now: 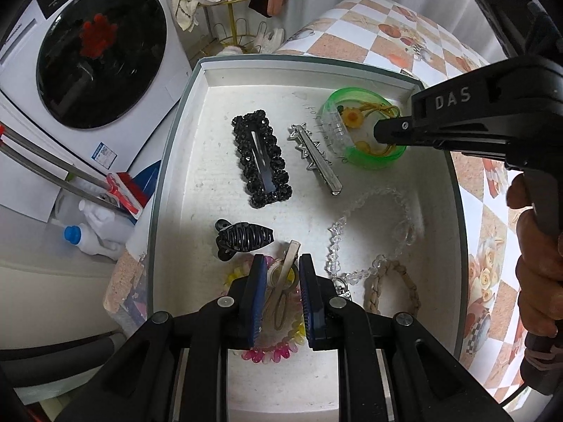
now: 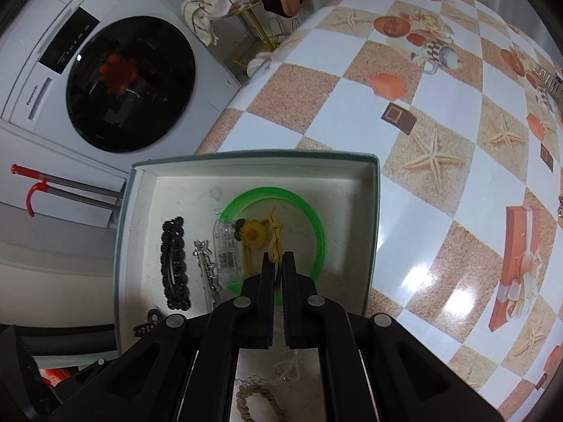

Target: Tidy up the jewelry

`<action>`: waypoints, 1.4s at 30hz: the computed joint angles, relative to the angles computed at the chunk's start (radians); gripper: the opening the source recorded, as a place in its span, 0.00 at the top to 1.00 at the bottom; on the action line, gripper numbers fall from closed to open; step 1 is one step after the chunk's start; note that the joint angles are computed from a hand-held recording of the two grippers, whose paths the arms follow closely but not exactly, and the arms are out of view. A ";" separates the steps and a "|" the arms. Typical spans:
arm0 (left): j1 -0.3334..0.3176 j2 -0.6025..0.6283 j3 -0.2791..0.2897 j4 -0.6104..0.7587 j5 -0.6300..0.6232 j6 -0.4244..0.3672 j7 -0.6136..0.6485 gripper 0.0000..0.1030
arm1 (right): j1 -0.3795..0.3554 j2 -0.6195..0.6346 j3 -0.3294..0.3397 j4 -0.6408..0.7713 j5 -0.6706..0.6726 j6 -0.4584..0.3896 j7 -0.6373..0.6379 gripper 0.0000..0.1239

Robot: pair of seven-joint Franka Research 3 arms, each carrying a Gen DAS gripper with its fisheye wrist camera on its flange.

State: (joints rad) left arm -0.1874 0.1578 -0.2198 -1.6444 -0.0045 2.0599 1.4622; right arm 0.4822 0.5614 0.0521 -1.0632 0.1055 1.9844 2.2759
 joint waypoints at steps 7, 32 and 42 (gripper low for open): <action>-0.008 -0.002 0.000 0.007 0.035 -0.018 -0.012 0.77 | -0.001 0.011 0.006 0.016 0.014 -0.022 -0.003 0.86; 0.008 -0.118 0.021 -0.032 0.060 -0.075 -0.081 0.06 | 0.071 -0.227 0.017 -0.139 -0.183 -0.201 0.112 0.32; 0.017 -0.141 0.027 -0.053 0.083 -0.074 -0.090 0.06 | 0.095 -0.220 0.023 -0.105 -0.229 -0.257 0.134 0.32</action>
State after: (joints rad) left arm -0.1703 0.0164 -0.1924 -1.6976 0.0784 1.9855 1.3726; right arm 0.5774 0.3410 0.0752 -1.1680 -0.1235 1.7275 2.4097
